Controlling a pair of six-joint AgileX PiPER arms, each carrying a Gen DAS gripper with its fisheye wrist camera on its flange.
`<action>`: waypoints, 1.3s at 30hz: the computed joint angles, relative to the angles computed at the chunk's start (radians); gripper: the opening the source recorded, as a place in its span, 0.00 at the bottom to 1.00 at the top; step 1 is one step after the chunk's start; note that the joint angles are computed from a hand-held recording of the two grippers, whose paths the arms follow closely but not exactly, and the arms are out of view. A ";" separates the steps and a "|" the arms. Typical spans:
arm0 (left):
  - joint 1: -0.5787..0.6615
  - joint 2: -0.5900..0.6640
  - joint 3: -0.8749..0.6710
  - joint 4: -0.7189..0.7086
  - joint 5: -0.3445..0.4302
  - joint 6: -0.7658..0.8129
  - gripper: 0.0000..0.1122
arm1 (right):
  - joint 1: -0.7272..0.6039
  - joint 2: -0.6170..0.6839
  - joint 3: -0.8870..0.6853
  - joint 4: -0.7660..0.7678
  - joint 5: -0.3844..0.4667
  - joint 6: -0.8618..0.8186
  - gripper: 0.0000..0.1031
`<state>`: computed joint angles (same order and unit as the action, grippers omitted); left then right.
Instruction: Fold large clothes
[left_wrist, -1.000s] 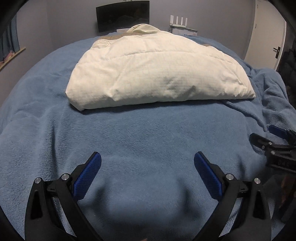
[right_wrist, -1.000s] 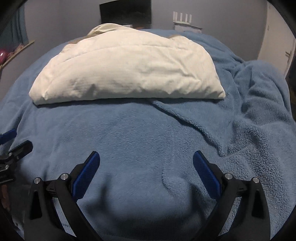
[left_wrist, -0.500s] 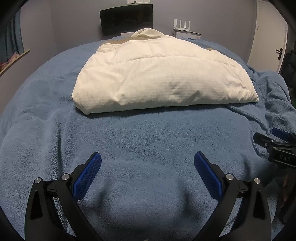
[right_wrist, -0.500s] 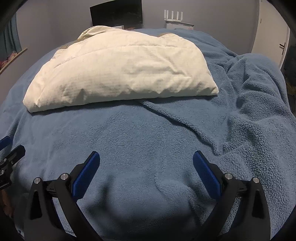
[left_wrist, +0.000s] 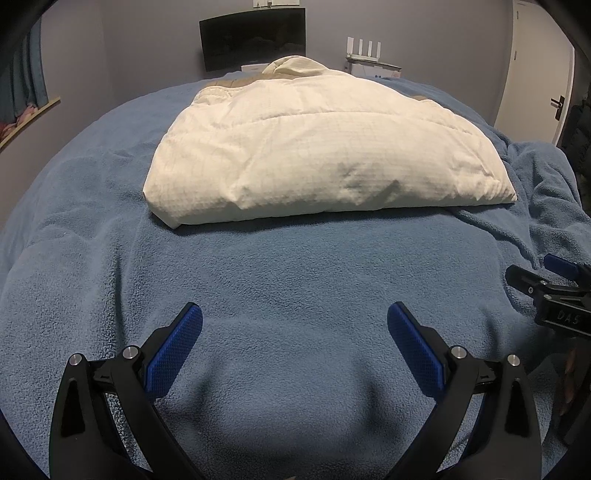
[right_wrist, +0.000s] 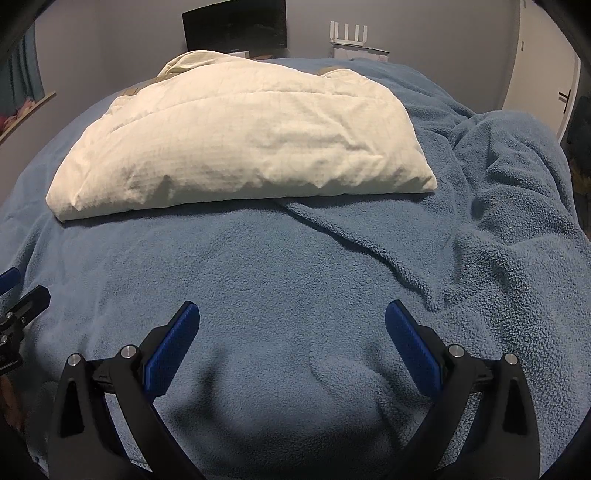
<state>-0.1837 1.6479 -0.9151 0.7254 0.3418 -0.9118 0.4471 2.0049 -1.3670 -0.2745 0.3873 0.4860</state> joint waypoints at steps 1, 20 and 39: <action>-0.001 0.000 0.000 0.001 -0.001 -0.002 0.86 | -0.001 0.000 -0.001 0.004 0.000 -0.005 0.93; -0.005 -0.001 0.000 0.003 0.000 -0.007 0.86 | -0.001 0.006 -0.006 0.012 0.006 -0.014 0.93; 0.005 -0.003 0.003 -0.014 -0.009 0.018 0.86 | -0.003 0.008 -0.007 0.019 0.006 -0.023 0.93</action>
<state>-0.1790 1.6445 -0.9116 0.7112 0.3330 -0.8940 0.4443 2.0130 -1.3744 -0.2560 0.3938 0.4633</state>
